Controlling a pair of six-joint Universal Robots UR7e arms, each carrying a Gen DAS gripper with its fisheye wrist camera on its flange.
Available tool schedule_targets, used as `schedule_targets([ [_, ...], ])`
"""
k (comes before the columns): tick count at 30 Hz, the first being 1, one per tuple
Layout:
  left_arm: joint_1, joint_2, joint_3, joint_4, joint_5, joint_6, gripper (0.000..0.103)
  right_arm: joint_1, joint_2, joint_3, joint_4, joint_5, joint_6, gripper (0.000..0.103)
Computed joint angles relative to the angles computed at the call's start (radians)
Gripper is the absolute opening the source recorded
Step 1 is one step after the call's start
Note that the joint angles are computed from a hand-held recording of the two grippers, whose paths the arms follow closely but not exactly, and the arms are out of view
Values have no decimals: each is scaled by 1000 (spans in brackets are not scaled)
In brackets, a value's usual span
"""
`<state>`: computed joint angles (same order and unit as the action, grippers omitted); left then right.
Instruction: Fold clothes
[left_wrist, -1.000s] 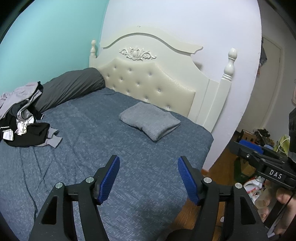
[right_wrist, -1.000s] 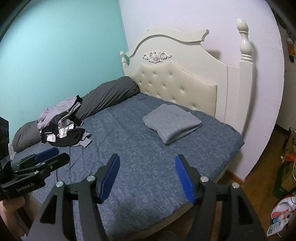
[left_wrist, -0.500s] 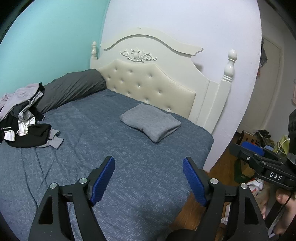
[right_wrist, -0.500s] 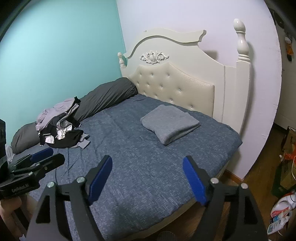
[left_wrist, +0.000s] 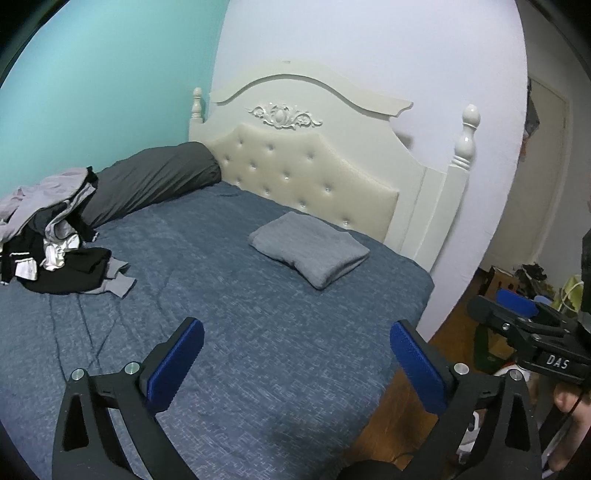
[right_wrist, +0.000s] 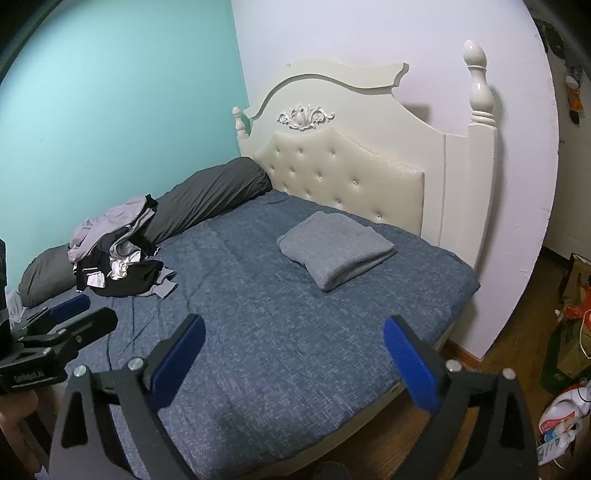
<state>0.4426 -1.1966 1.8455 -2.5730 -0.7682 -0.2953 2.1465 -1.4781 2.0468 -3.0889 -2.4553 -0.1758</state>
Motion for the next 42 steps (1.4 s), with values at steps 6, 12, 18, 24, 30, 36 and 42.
schedule_targets([
  [6,-1,2,-3,17,8,0,103,1,-1,5,-2,-9,5,101],
  [12,-3,4,7,-5,1,6,103,-1,1,8,-4,-20,12,101],
  [18,-9,4,9,6,22,-3,103,-1,2,14,-23,-29,5,103],
  [24,-14,2,14,-2,40,-3,103,-3,-1,20,-12,-29,15,103],
  [30,-17,1,15,-4,48,-6,103,-5,-9,24,7,-22,28,103],
  [36,-19,0,18,-11,34,-3,103,-4,-10,23,5,-23,26,103],
  [42,-24,0,19,7,24,-6,103,-3,-10,24,-1,-25,22,103],
])
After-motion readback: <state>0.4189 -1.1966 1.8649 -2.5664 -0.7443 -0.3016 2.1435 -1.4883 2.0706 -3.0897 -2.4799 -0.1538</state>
